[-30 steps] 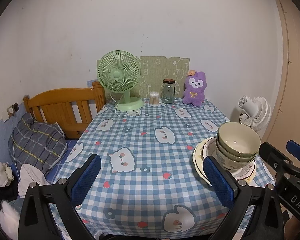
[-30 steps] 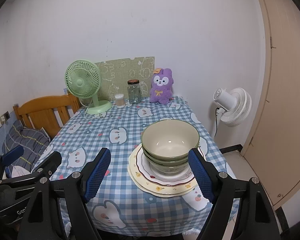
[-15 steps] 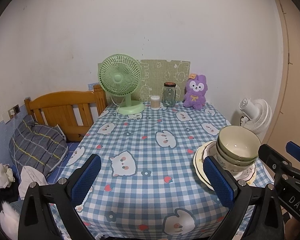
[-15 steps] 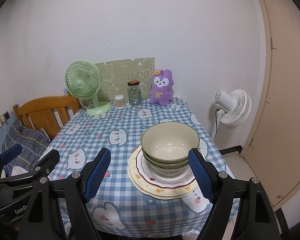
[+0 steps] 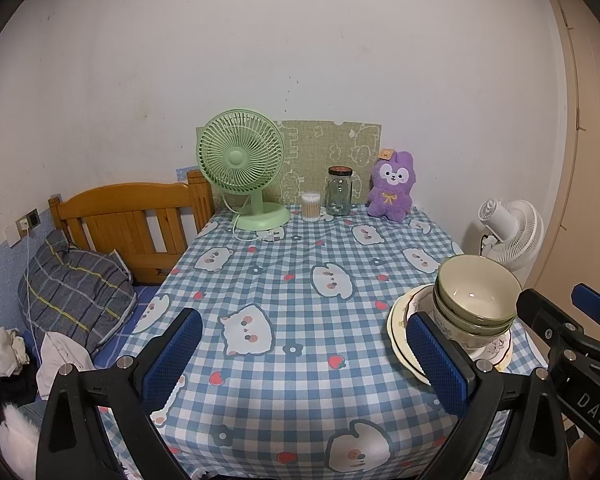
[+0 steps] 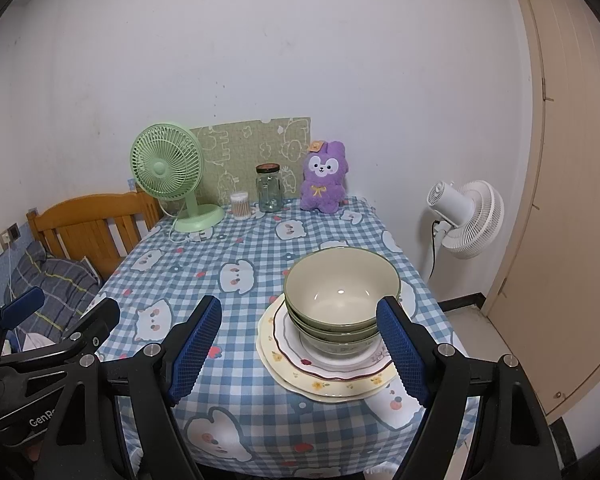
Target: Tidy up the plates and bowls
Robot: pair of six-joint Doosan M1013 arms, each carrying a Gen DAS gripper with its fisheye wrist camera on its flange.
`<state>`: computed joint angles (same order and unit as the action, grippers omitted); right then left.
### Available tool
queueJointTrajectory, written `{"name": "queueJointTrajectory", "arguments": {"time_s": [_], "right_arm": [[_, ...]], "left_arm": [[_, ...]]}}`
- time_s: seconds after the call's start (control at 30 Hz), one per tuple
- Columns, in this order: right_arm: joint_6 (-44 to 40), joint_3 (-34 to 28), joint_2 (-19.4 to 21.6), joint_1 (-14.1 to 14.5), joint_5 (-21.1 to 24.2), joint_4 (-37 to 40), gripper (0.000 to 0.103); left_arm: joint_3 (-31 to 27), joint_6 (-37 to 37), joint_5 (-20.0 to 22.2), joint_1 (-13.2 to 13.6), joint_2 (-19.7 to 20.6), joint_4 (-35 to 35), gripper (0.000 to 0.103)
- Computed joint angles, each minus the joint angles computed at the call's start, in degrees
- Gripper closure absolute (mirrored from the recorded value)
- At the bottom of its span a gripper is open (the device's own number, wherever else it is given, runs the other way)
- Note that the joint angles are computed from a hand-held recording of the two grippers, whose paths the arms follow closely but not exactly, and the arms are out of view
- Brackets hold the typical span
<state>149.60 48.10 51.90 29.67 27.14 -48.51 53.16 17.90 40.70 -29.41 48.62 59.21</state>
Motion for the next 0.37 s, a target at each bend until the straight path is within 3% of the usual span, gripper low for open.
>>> {"name": "queueJointTrajectory", "arguments": {"time_s": [0.37], "right_arm": [[-0.3, -0.2, 0.1, 0.0, 0.0, 0.2, 0.021]], "left_arm": [[-0.5, 0.3, 0.1, 0.0, 0.2, -0.1, 0.000]]}}
